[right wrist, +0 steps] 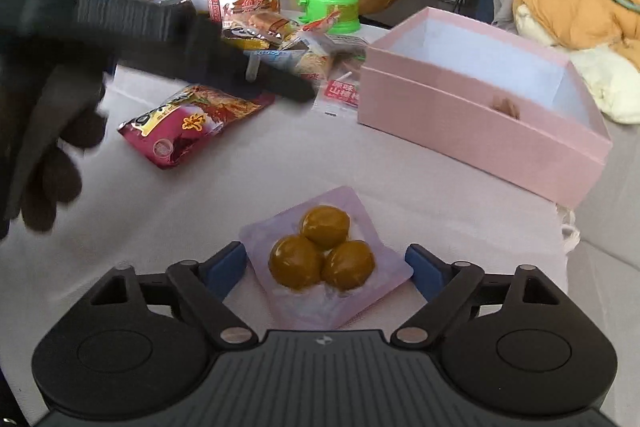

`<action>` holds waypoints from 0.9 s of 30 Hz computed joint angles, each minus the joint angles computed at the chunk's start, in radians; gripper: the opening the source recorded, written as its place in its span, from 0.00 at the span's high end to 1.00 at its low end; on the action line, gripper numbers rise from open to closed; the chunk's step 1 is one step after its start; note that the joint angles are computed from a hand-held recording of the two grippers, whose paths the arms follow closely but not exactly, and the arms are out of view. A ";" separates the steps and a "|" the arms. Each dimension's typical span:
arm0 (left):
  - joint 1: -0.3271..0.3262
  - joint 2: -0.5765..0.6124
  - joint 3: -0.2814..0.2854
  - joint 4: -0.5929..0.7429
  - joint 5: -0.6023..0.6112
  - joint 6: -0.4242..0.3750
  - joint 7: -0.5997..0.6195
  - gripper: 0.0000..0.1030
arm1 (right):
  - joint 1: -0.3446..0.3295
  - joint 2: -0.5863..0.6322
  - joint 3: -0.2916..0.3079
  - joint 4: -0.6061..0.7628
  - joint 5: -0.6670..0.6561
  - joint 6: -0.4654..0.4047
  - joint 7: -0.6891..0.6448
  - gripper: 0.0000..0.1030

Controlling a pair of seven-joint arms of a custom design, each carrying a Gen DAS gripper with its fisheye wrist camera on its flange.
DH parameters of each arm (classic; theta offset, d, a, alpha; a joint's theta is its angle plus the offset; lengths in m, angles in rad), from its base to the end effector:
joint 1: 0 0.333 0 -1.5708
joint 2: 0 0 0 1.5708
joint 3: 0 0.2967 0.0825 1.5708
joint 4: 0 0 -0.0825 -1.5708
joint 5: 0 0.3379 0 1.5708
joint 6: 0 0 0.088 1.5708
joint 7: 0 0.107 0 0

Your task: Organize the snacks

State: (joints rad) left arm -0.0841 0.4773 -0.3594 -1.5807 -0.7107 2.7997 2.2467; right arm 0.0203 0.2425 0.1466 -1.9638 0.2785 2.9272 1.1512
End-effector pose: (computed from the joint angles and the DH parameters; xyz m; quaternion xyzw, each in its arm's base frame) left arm 0.6407 -0.2200 0.4551 -0.4843 0.7528 -0.4385 0.0797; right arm 0.6027 0.0774 0.4436 -0.7560 0.5466 -0.2198 0.2855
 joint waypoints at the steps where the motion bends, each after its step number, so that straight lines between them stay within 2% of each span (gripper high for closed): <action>1: -0.006 -0.007 0.013 -0.014 0.016 0.002 -0.009 0.28 | -0.005 -0.006 0.002 0.010 0.009 -0.028 0.005 0.25; 2: -0.007 -0.014 0.024 -0.028 0.029 -0.003 -0.019 0.29 | -0.007 -0.013 0.001 0.015 0.022 -0.047 0.012 0.29; 3: -0.005 -0.021 0.031 -0.039 0.035 -0.001 -0.026 0.35 | 0.000 -0.020 -0.011 0.018 0.019 -0.059 0.032 0.31; 4: 0.005 -0.024 0.029 -0.046 0.030 0.005 -0.017 0.41 | 0.014 -0.027 -0.031 0.018 -0.003 -0.062 0.065 0.32; 5: 0.003 -0.029 0.038 -0.055 0.038 0.019 -0.025 0.53 | 0.028 -0.033 -0.050 0.017 -0.031 -0.062 0.100 0.35; 6: -0.006 -0.038 0.055 -0.072 0.058 0.050 -0.039 0.59 | 0.031 -0.039 -0.058 0.017 -0.041 -0.066 0.116 0.35; 8: -0.020 -0.052 0.076 -0.102 0.096 0.116 -0.058 0.59 | 0.028 -0.048 -0.062 0.031 -0.036 -0.084 0.133 0.36; 10: -0.014 -0.067 0.081 -0.123 0.117 0.143 -0.082 0.59 | 0.024 -0.054 -0.064 0.048 -0.023 -0.092 0.139 0.37; 14: 0.061 -0.068 0.020 -0.122 0.046 0.133 -0.046 0.59 | 0.010 -0.059 -0.057 0.100 0.035 -0.079 0.115 0.37; 16: 0.061 -0.067 0.023 -0.114 0.039 0.124 -0.057 0.59 | 0.008 -0.046 -0.060 0.155 0.047 -0.082 0.117 0.37; 20: 0.063 -0.046 0.016 -0.072 0.024 0.100 -0.057 0.59 | 0.032 0.052 -0.099 0.369 -0.056 -0.097 0.223 0.37; 21: 0.061 -0.037 0.015 -0.056 0.022 0.105 -0.053 0.59 | 0.052 0.088 -0.127 0.433 -0.115 -0.093 0.287 0.36; 23: 0.042 -0.011 0.031 -0.016 0.043 0.122 -0.073 0.58 | 0.124 0.172 -0.235 0.552 -0.289 -0.041 0.456 0.31; 24: 0.017 0.009 0.061 0.017 0.077 0.124 -0.120 0.58 | 0.151 0.217 -0.286 0.615 -0.360 -0.040 0.516 0.18; 25: -0.007 0.032 0.095 0.058 0.117 0.113 -0.176 0.58 | 0.172 0.261 -0.327 0.684 -0.412 -0.074 0.554 0.12; 26: -0.034 0.059 0.133 0.105 0.165 0.093 -0.241 0.58 | 0.197 0.300 -0.371 0.737 -0.476 -0.110 0.618 0.06; 27: -0.063 0.094 0.177 0.165 0.222 0.065 -0.319 0.58 | 0.202 0.316 -0.381 0.756 -0.510 -0.137 0.654 0.05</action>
